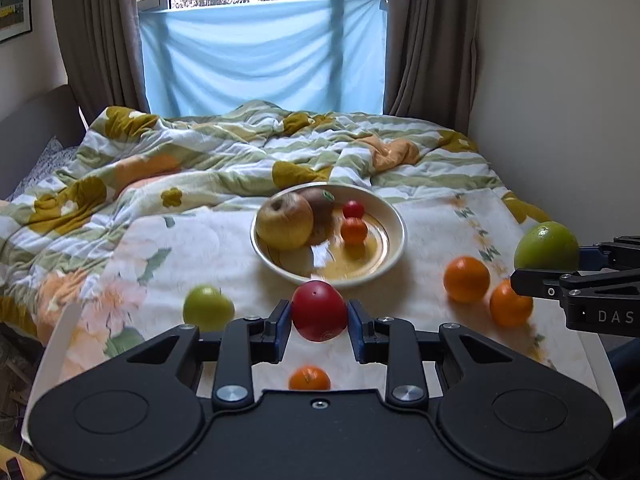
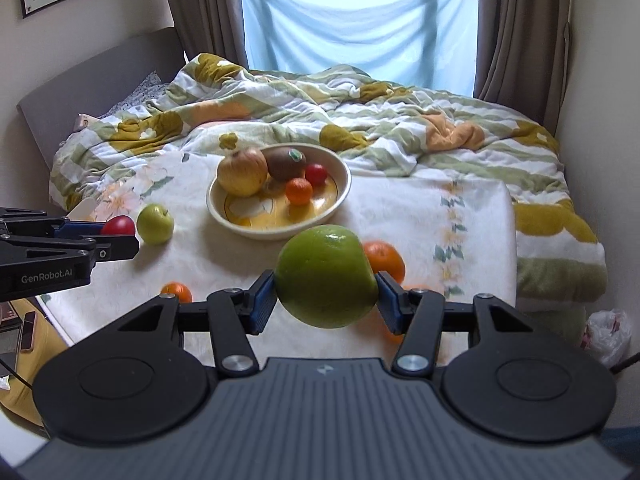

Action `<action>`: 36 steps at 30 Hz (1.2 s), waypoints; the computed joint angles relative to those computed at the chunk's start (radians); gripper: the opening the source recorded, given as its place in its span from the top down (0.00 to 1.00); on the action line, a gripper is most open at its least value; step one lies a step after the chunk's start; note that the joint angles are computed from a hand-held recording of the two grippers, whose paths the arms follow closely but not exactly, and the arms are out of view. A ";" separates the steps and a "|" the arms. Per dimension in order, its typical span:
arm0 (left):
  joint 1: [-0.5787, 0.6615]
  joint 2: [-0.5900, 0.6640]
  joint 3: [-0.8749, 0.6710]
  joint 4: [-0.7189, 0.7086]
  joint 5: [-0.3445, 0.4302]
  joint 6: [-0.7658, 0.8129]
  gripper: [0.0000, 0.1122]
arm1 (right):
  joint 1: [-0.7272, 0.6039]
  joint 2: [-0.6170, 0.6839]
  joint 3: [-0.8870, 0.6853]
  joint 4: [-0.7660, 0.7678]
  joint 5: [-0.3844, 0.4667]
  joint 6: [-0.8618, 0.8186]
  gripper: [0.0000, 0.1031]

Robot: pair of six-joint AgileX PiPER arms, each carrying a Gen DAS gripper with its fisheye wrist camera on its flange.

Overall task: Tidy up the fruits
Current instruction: 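Carry the tomato in the left gripper and green apple in the right gripper to the bowl, then open the left gripper to drop the tomato while the right gripper lowers the green apple into the bowl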

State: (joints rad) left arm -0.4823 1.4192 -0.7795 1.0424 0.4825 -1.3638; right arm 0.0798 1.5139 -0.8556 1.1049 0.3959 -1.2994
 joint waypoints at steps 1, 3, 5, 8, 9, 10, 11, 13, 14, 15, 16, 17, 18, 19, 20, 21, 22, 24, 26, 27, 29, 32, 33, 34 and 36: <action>0.020 0.011 -0.018 -0.015 -0.012 0.032 0.70 | 0.009 0.009 -0.020 -0.015 -0.001 0.020 0.34; 0.064 0.038 -0.061 -0.055 -0.042 0.106 0.70 | 0.029 0.038 -0.074 -0.062 -0.003 0.082 0.34; 0.109 0.073 -0.105 -0.104 -0.076 0.192 0.70 | 0.050 0.072 -0.131 -0.118 -0.007 0.153 0.34; 0.169 0.144 -0.189 -0.222 -0.114 0.357 0.70 | 0.081 0.128 -0.216 -0.198 -0.020 0.258 0.34; 0.189 0.171 -0.223 -0.292 -0.119 0.434 0.70 | 0.090 0.150 -0.248 -0.230 -0.020 0.300 0.34; 0.212 0.199 -0.260 -0.374 -0.126 0.524 0.70 | 0.097 0.172 -0.279 -0.258 -0.020 0.337 0.34; 0.230 0.225 -0.292 -0.439 -0.131 0.599 0.70 | 0.102 0.196 -0.311 -0.287 -0.019 0.374 0.34; 0.254 0.278 -0.355 -0.509 -0.135 0.697 0.70 | 0.115 0.242 -0.376 -0.351 -0.012 0.459 0.34; 0.266 0.306 -0.387 -0.551 -0.136 0.755 0.70 | 0.120 0.264 -0.406 -0.380 -0.010 0.497 0.34; 0.277 0.333 -0.420 -0.597 -0.135 0.814 0.70 | 0.125 0.286 -0.436 -0.409 -0.009 0.535 0.34; 0.287 0.362 -0.454 -0.643 -0.134 0.873 0.70 | 0.129 0.306 -0.463 -0.435 -0.007 0.569 0.34; 0.294 0.385 -0.481 -0.675 -0.133 0.916 0.70 | 0.132 0.331 -0.497 -0.466 -0.003 0.608 0.34; 0.301 0.412 -0.513 -0.709 -0.129 0.963 0.70 | 0.134 0.351 -0.524 -0.489 0.001 0.638 0.34; 0.307 0.438 -0.543 -0.742 -0.126 1.008 0.70 | 0.137 0.373 -0.552 -0.514 0.006 0.670 0.34; 0.313 0.466 -0.576 -0.779 -0.119 1.055 0.70 | 0.138 0.398 -0.586 -0.542 0.014 0.704 0.34; 0.319 0.498 -0.613 -0.819 -0.109 1.105 0.70 | 0.139 0.423 -0.620 -0.571 0.021 0.739 0.34; 0.324 0.527 -0.648 -0.857 -0.097 1.150 0.70 | 0.141 0.443 -0.646 -0.595 0.029 0.768 0.34; 0.334 0.586 -0.722 -0.933 -0.065 1.234 0.70 | 0.142 0.488 -0.708 -0.645 0.049 0.829 0.34; 0.341 0.638 -0.786 -0.986 -0.037 1.295 0.70 | 0.144 0.530 -0.764 -0.693 0.069 0.887 0.34; 0.344 0.664 -0.818 -1.003 -0.023 1.321 0.70 | 0.145 0.548 -0.787 -0.714 0.076 0.913 0.34; 0.344 0.709 -0.871 -1.019 0.000 1.349 0.70 | 0.145 0.581 -0.832 -0.748 0.094 0.956 0.34; 0.351 0.756 -0.929 -1.066 0.026 1.402 0.70 | 0.146 0.624 -0.886 -0.793 0.117 1.014 0.34; 0.353 0.761 -0.932 -1.073 0.025 1.411 0.70 | 0.145 0.639 -0.907 -0.808 0.128 1.031 0.34; 0.353 0.766 -0.935 -1.077 0.024 1.420 0.69 | 0.146 0.653 -0.926 -0.827 0.138 1.051 0.34; 0.357 0.764 -0.928 -1.104 0.016 1.453 0.59 | 0.148 0.681 -0.966 -0.856 0.159 1.082 0.34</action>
State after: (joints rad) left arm -0.1250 2.1831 -1.7076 -0.0614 0.4984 0.0892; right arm 0.2273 2.1950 -1.8213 0.2486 0.5549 -0.2177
